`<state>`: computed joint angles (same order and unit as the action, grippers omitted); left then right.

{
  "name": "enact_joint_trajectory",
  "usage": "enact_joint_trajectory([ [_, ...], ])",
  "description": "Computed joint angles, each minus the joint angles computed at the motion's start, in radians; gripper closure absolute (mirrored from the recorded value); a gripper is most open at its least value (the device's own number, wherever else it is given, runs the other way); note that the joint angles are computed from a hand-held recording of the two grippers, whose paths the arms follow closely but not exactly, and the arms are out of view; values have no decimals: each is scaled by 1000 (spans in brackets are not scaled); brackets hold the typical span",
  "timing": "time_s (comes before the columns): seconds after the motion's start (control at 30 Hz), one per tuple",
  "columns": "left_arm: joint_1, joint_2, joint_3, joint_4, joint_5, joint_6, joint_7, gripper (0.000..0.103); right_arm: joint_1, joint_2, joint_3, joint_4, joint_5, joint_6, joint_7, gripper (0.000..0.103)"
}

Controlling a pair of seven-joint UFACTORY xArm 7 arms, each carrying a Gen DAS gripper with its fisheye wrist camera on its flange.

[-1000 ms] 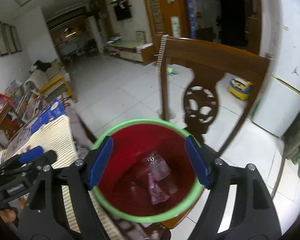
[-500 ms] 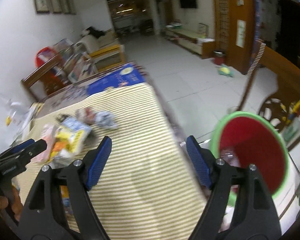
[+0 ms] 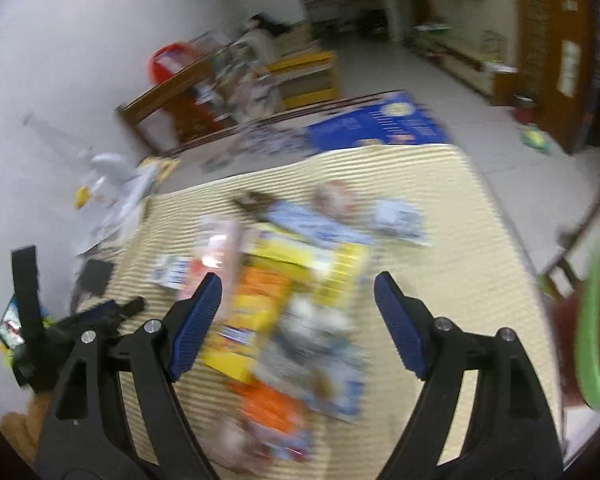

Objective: Collect trash
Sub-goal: 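Move both open tools back over the table, then grasp the white milk carton with the left tool while the right tool grasps the Pocky box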

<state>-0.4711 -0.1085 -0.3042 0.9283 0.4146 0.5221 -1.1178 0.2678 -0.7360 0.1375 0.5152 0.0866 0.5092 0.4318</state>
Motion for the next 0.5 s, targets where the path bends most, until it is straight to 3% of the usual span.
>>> enact_joint_trajectory([
  [0.2, 37, -48, 28, -89, -58, -69, 10, 31, 42, 412, 59, 242, -32, -10, -24, 26],
  [0.5, 85, -22, 45, -127, -142, -153, 48, 30, 82, 643, 57, 371, -39, 77, -19, 20],
])
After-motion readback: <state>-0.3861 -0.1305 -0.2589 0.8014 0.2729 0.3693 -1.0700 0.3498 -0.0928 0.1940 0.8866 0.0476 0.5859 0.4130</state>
